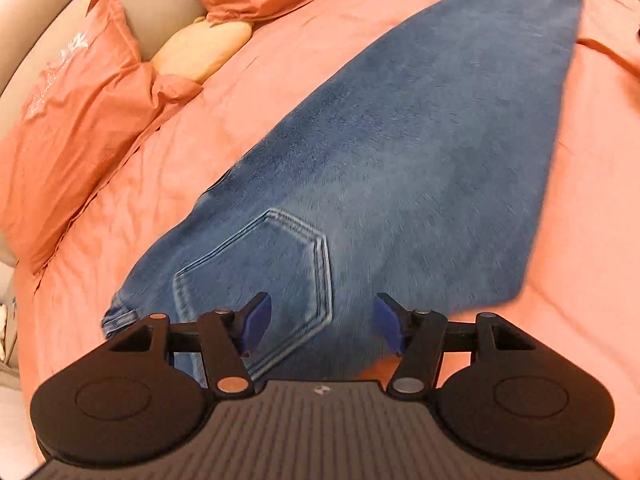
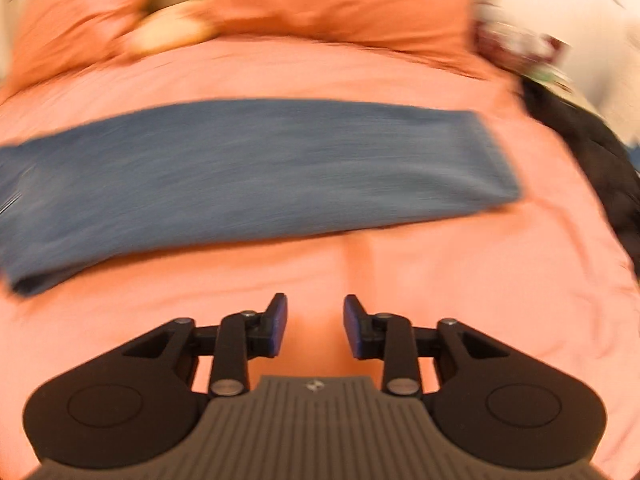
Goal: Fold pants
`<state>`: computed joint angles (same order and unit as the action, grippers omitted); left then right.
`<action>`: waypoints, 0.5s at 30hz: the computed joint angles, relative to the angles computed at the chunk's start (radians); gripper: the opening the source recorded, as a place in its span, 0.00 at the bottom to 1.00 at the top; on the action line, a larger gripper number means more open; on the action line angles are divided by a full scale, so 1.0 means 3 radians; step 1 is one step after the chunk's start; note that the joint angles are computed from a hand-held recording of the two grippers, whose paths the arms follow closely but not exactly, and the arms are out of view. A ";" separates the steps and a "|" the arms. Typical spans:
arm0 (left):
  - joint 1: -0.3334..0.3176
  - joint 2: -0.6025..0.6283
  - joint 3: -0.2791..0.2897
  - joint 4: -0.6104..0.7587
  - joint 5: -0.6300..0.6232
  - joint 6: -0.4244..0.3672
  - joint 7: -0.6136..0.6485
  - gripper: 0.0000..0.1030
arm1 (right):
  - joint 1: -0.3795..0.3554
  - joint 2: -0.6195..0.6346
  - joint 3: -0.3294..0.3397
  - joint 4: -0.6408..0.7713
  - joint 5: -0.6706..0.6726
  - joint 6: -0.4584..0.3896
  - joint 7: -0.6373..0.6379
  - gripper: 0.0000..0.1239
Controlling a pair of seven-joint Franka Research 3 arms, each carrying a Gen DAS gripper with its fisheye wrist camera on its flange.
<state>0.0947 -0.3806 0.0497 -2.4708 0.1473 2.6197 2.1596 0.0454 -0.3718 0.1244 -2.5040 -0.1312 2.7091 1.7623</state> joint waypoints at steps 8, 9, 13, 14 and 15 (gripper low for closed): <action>0.0141 0.0627 -0.0211 0.0452 0.0408 -0.0011 -0.0504 0.64 | -0.0353 0.0997 -0.0298 0.0842 -0.0382 0.0382 0.0001 0.26; 0.0150 0.0690 -0.0220 0.0503 0.0450 -0.0010 -0.0537 0.64 | -0.0318 0.1171 -0.0353 0.1017 -0.0346 0.0414 -0.0041 0.26; 0.0123 0.0904 -0.0208 0.0701 0.0326 -0.0027 -0.0473 0.63 | -0.0199 0.1797 -0.0500 0.1732 -0.0106 0.0371 -0.0335 0.31; 0.0115 0.0948 -0.0200 0.0749 0.0241 -0.0021 -0.0416 0.63 | -0.0162 0.1933 -0.0543 0.1904 -0.0099 0.0325 -0.0367 0.31; 0.0112 0.0995 -0.0199 0.0806 0.0181 -0.0023 -0.0364 0.63 | -0.0133 0.2081 -0.0585 0.2086 -0.0081 0.0273 -0.0414 0.31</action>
<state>0.1282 -0.0822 -0.0100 -2.2289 0.2016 2.6128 2.0503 0.0054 0.2525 -0.0512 -1.8781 -0.1556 2.7910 1.6380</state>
